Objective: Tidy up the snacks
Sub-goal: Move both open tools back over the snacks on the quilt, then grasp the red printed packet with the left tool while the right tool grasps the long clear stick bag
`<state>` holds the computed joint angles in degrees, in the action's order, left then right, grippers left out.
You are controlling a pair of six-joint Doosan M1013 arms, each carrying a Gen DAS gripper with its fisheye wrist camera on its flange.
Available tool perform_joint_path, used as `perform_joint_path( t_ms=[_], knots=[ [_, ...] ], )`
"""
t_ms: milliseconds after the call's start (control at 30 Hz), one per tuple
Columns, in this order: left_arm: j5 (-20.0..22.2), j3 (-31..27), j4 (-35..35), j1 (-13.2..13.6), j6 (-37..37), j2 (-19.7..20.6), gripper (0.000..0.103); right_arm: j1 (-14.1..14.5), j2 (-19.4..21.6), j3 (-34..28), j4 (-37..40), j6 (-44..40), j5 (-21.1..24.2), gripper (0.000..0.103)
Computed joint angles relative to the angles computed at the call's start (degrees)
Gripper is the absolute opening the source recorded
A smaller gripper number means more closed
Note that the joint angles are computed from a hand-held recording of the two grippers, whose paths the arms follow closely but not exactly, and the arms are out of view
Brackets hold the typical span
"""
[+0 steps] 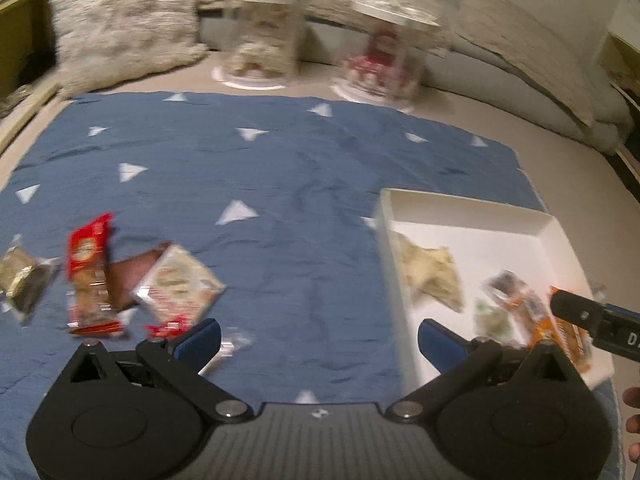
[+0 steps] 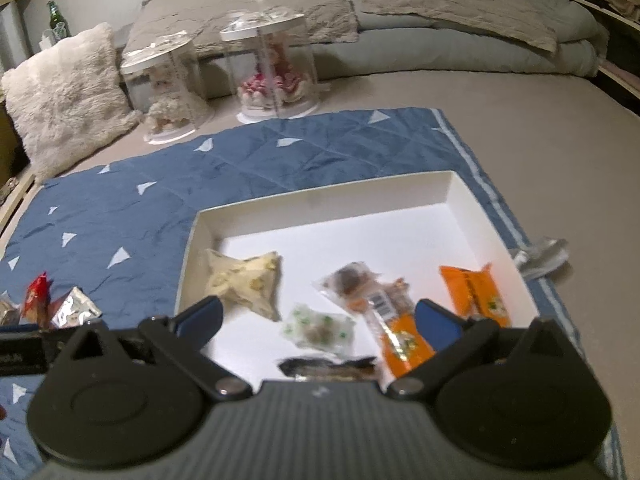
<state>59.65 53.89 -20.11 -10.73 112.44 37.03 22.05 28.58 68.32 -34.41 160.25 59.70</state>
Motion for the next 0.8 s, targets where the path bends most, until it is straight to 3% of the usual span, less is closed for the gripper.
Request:
perform_joint_path(
  t_ms=[600,800],
  knots=[
    [-0.22,-7.34,6.81,5.71,-8.82,4.35,0.103,1.57,10.82,-16.02,9.84,-12.74,-4.16,0.103],
    [0.59,-11.04,9.84,6.88,-13.42,6.85,0.103,2.19,15.34,-22.58,13.86,-17.89,-1.64,0.103]
  ],
)
